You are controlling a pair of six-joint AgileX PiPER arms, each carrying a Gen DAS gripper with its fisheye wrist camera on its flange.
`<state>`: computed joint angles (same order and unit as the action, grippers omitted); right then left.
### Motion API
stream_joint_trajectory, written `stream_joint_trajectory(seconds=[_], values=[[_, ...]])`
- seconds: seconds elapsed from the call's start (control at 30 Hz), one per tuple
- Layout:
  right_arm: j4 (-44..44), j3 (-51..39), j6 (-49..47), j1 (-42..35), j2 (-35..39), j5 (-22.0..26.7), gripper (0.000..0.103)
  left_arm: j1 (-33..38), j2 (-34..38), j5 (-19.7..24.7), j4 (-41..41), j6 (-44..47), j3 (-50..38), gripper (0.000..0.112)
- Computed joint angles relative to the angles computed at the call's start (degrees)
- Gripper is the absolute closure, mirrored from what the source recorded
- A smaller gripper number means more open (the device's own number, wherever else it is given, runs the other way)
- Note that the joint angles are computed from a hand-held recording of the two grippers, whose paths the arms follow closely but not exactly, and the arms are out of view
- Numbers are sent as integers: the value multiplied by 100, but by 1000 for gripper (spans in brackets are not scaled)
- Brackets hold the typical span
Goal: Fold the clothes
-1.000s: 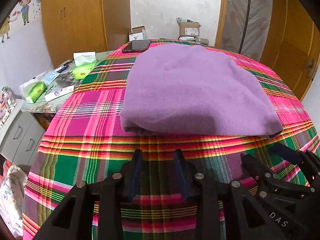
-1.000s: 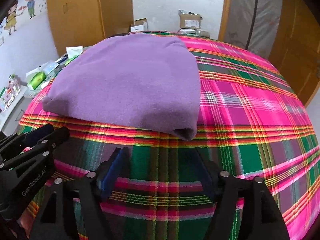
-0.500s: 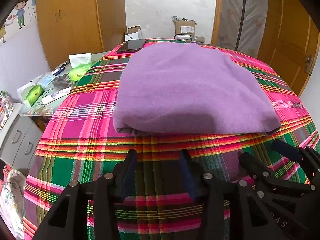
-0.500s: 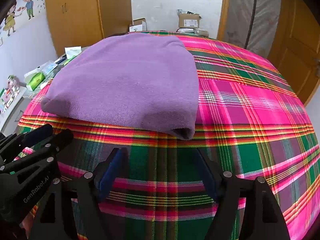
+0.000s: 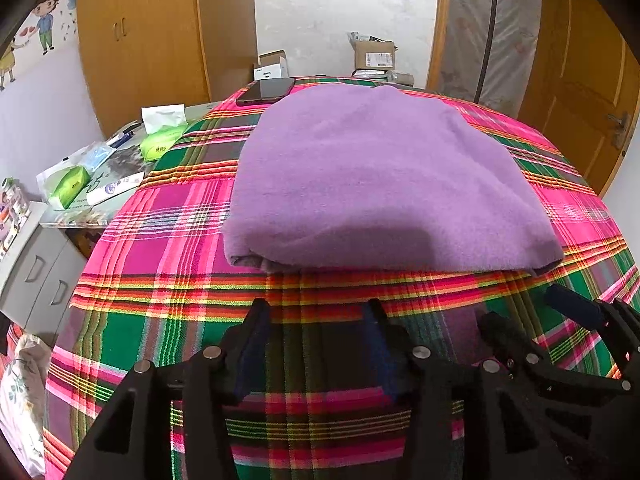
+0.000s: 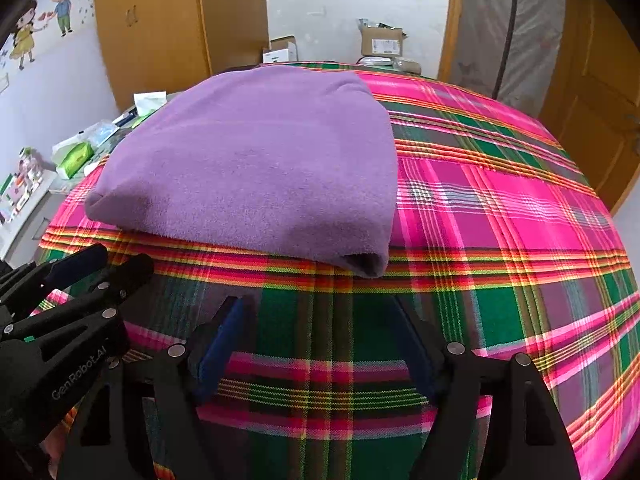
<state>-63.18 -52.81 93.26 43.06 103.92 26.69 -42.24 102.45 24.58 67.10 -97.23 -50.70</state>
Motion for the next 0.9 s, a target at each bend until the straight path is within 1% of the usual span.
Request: stream_joint_trajectory(seconds=[0.27,0.9], values=[[12,13,19,33,-16,28,27,13,16,38,-52,99,-26,60],[42,-9,-32,10,-10,12,27,75,3,-24,-54,161,-16,59]])
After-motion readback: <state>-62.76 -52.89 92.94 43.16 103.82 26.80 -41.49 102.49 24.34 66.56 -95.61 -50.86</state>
